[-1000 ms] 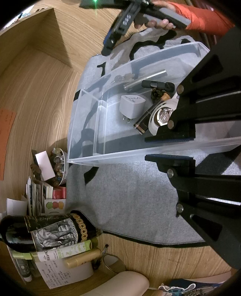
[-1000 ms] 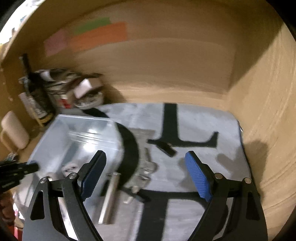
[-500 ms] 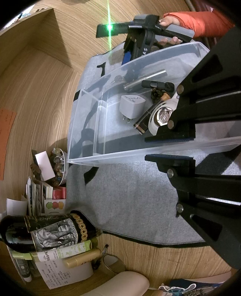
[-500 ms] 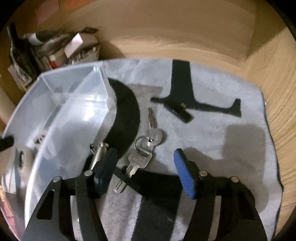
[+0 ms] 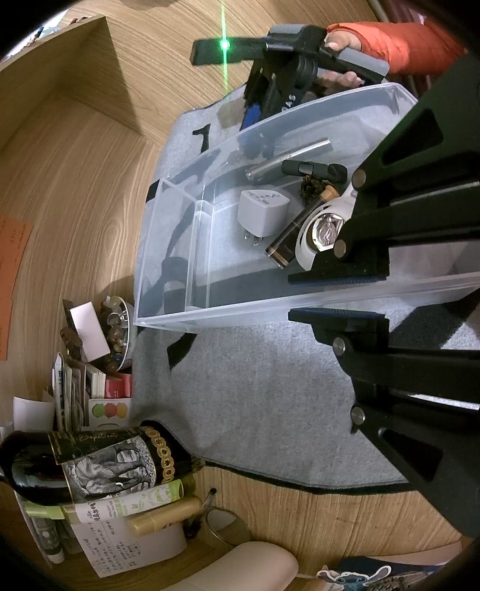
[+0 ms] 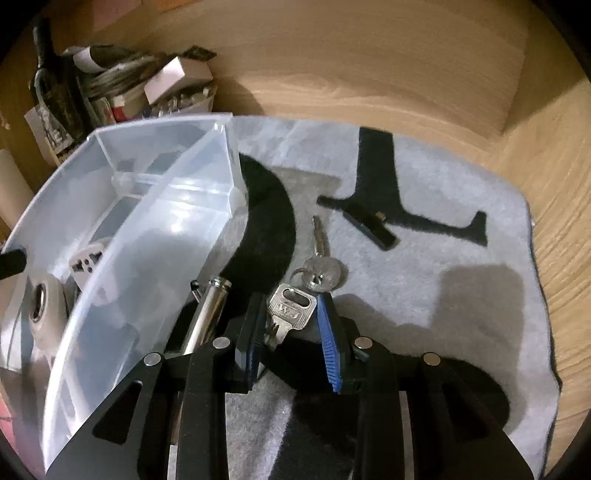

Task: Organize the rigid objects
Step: 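Reach the right tool to the keys on the rug and grasp them, then carry the keys into the clear box and open the right tool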

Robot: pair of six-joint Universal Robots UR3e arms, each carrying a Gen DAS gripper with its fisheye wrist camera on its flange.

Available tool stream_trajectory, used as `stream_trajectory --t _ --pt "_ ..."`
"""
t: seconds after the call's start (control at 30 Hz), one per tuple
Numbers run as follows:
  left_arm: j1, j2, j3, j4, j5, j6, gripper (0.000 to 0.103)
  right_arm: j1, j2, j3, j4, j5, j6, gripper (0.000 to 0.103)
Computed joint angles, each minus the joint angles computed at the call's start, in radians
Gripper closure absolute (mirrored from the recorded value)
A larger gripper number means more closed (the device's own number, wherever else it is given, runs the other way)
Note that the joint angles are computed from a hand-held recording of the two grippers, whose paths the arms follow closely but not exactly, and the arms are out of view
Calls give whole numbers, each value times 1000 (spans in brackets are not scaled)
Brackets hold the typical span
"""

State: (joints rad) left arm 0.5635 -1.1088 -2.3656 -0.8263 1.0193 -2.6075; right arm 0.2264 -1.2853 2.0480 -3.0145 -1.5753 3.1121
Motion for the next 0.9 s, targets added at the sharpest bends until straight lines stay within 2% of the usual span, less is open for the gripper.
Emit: stream_trajectory --t 0.33,0.9 --pt "-3 -3 -2 11 7 -1 94 11 -160 114 -99 -46 3 77" --pt "4 -6 0 5 2 8 94 127 -258 78 -168 -86 -3 77"
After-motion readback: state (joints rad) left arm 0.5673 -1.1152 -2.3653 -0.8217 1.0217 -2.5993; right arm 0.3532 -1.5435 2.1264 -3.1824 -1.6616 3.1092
